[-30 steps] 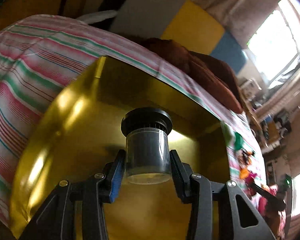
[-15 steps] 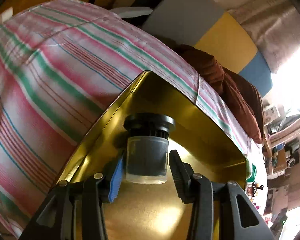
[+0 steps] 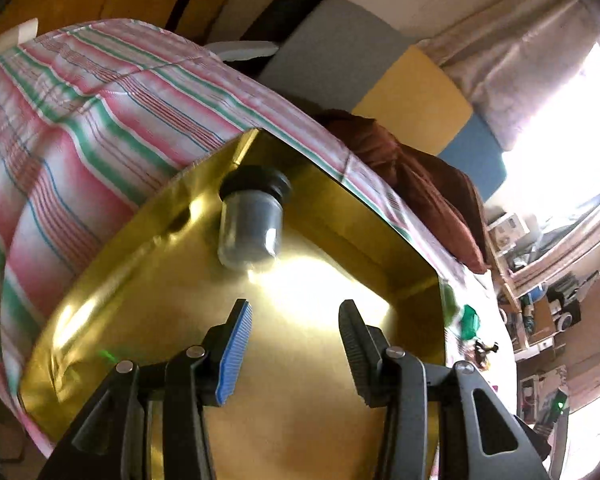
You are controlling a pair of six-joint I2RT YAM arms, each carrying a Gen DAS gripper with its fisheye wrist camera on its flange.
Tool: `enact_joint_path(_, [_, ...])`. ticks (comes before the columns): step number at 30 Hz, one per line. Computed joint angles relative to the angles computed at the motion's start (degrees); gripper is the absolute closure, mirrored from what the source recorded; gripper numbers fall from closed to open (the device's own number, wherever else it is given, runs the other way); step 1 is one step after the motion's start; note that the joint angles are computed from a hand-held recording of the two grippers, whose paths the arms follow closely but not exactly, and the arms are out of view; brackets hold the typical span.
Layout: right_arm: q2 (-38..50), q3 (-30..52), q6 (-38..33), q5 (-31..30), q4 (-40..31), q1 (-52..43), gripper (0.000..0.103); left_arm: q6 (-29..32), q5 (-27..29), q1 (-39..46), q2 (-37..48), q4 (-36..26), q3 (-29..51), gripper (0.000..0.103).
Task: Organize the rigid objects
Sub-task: 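Carry the grey-black cup into the gold tray and release it with the left tool, then carry the red cylinder into the gold tray and open the right tool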
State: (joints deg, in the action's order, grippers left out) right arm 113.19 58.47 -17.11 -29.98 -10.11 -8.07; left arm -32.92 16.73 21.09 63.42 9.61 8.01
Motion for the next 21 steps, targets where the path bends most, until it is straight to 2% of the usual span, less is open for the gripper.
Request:
enact_joint_path(3, [-2.6, -2.8, 0.1, -1.4, 2.6, 0.9, 0.077, -0.8, 1.0, -1.6, -6.6, -4.3, -1.3, 0.057])
enact_joint_path(9, [-7.8, -6.0, 5.2, -5.9, 2.9, 7.8, 0.077, -1.4, -7.2, -8.3, -24.3, -18.3, -2.2, 0.057])
enact_joint_path(14, [-11.4, -5.5, 9.5, -5.3, 2.3, 20.3, 0.077, -1.2, -9.8, -11.3, -25.9, -21.7, -3.0, 0.057])
enact_joint_path(15, [-11.4, -5.1, 10.5, -5.0, 2.4, 22.2, 0.077, -1.1, -9.6, -11.2, -25.4, -21.3, -3.2, 0.057])
enact_joint_path(21, [-8.4, -0.1, 15.8, -0.3, 1.6, 35.5, 0.077, 1.0, -8.0, -8.7, -32.4, -27.8, -4.4, 0.057])
